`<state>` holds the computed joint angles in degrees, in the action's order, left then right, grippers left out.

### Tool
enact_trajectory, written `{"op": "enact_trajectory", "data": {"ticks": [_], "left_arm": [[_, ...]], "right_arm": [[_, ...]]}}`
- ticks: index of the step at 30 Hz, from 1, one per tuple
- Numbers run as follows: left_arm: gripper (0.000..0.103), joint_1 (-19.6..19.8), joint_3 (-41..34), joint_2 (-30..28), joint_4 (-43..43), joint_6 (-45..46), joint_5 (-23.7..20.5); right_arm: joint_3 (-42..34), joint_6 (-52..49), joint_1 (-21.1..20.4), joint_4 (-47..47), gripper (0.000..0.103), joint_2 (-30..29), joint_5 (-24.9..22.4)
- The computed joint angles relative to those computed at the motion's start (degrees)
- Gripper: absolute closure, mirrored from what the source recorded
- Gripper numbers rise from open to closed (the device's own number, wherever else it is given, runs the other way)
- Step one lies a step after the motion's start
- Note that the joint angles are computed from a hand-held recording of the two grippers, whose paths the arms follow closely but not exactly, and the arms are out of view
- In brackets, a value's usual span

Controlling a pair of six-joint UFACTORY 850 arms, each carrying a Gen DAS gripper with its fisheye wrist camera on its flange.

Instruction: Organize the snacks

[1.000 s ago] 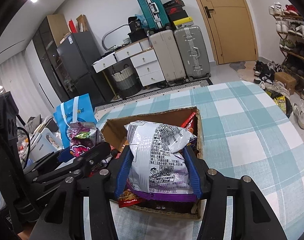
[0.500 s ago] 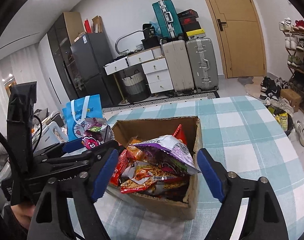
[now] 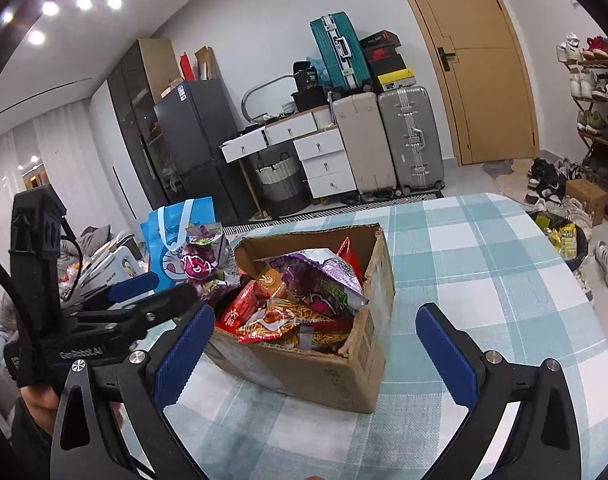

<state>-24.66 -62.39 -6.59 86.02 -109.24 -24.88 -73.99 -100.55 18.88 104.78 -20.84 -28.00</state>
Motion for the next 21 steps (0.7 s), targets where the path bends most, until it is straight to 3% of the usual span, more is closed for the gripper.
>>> {"op": "enact_trajectory", "data": {"ticks": [13, 21], "left_arm": [[0.001, -5.9, 7.8, 5.5, 4.5, -3.6, -7.2], [0.001, -6.6, 12.8, 6.9, 10.6, -11.9, -10.0]], "right_arm": [[7.2, -15.3, 0.5, 11.5, 0.001, 3.5, -2.9], [11.4, -25.3, 1.8, 18.7, 0.0, 5.5, -3.7]]}}
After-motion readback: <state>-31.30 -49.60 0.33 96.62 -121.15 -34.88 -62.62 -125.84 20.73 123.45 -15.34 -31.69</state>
